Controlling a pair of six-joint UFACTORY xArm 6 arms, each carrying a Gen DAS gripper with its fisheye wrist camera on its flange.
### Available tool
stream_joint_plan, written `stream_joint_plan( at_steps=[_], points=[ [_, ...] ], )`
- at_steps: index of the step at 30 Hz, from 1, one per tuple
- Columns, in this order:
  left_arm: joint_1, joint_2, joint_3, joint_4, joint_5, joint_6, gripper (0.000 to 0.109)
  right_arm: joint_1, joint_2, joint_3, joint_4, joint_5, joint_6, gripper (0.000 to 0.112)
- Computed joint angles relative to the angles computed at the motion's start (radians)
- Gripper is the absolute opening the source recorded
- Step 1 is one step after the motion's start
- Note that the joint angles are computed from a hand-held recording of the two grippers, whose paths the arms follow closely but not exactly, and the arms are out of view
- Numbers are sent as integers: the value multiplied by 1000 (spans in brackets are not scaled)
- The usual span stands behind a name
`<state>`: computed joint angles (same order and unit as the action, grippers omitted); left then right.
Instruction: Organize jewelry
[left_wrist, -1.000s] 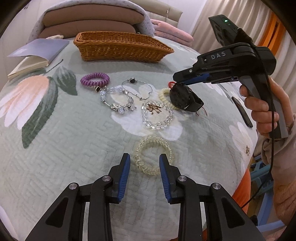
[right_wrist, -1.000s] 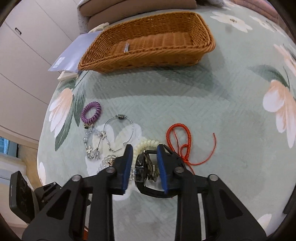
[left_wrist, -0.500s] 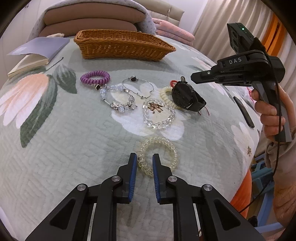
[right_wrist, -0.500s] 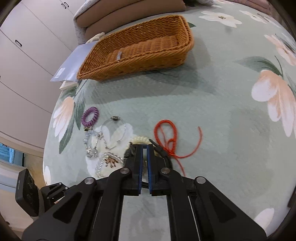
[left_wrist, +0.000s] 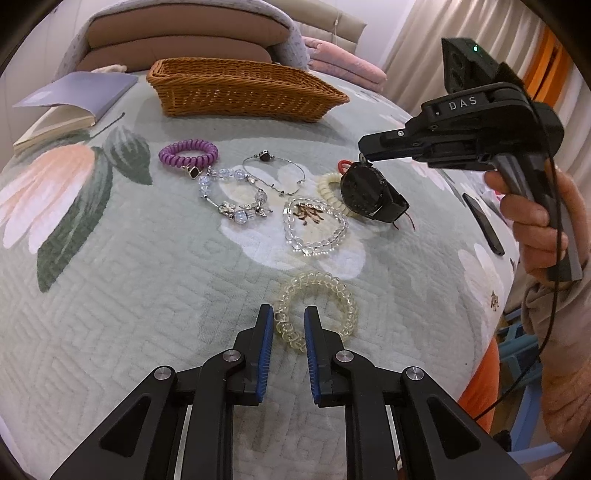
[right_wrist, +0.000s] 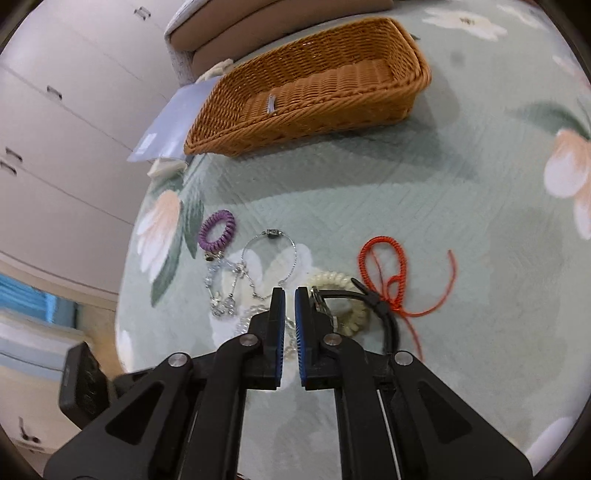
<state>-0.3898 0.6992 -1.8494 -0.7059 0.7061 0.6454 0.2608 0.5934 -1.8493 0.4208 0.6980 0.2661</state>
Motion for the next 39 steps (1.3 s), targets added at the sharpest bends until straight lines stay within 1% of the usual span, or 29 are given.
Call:
stream_joint_plan(
  at_steps=[1, 5, 8, 10, 11, 12, 13, 14, 15, 16, 18, 19, 20, 21, 22, 23, 24, 25, 26, 27, 28, 29, 30, 32, 33, 34, 35, 36, 39],
  points=[
    [2, 3, -5, -5, 6, 3, 17, 1, -18, 36, 9, -40, -3, 6],
    [5, 7, -11, -19, 12, 12, 17, 1, -77, 133, 77, -130, -69, 6],
    [1, 8, -9, -17, 2, 11, 17, -3, -90, 142, 29, -124, -61, 6],
    [-1, 6, -5, -11, -3, 11, 17, -3, -94, 151, -34, -135, -42, 6],
    [0, 6, -5, -8, -3, 11, 17, -5, -92, 149, -84, -127, -9, 6],
    [-1, 7, -8, 0, -1, 6, 17, -8, -94, 152, -96, -120, 0, 6],
    [-1, 8, -10, 10, 2, 0, 17, -10, -99, 167, -67, -134, -26, 6],
    [-2, 9, -13, 18, 3, -7, 17, -11, -102, 179, 4, -149, -91, 7],
    [-4, 9, -17, 31, 3, -17, 17, -14, -99, 174, 64, -131, -143, 12],
    [-7, 10, -18, 46, 0, -26, 17, -16, -98, 172, 83, -122, -162, 17],
    [-13, 8, -15, 70, -11, -41, 17, -14, -100, 175, 91, -133, -181, 51],
    [-15, 7, -12, 79, -16, -47, 17, -13, -99, 176, 101, -139, -192, 88],
    [-18, 5, -9, 90, -23, -52, 17, -12, -95, 170, 145, -144, -232, 93],
    [-20, 3, -6, 99, -28, -56, 17, -13, -92, 161, 167, -142, -250, 93],
    [-21, 3, -5, 104, -30, -60, 17, -13, -89, 154, 147, -141, -233, 93],
    [-20, 3, -6, 104, -28, -62, 17, -13, -81, 138, 85, -132, -185, 92],
    [-19, 5, -11, 103, -22, -66, 17, -17, -68, 112, 25, -100, -130, 90],
    [-17, 7, -14, 100, -19, -65, 17, -19, -56, 91, 8, -75, -106, 86],
    [-16, 9, -17, 96, -14, -64, 17, -25, -40, 65, 27, -39, -108, 74],
    [-15, 10, -20, 92, -11, -63, 17, -29, -25, 42, 24, -7, -91, 59],
    [-14, 9, -18, 88, -11, -61, 17, -29, -13, 24, -10, 18, -60, 53],
    [-14, 9, -17, 85, -12, -58, 17, -27, -3, 11, -30, 31, -48, 45],
    [-14, 8, -16, 83, -13, -56, 17, -25, 8, -6, -53, 43, -38, 43],
    [-14, 8, -14, 79, -14, -51, 17, -23, 17, -17, -57, 42, -37, 41],
    [-13, 8, -15, 76, -13, -48, 17, -22, 20, -20, -39, 39, -48, 37],
    [-13, 9, -16, 73, -11, -46, 17, -24, 28, -33, -29, 47, -48, 26],
    [-12, 10, -18, 72, -9, -47, 17, -22, 39, -51, -56, 60, -22, 20],
    [-12, 11, -20, 70, -7, -45, 17, -21, 48, -66, -88, 70, 2, 17],
    [-11, 12, -21, 65, -5, -37, 17, -21, 49, -78, -129, 102, 23, 11]
  ],
)
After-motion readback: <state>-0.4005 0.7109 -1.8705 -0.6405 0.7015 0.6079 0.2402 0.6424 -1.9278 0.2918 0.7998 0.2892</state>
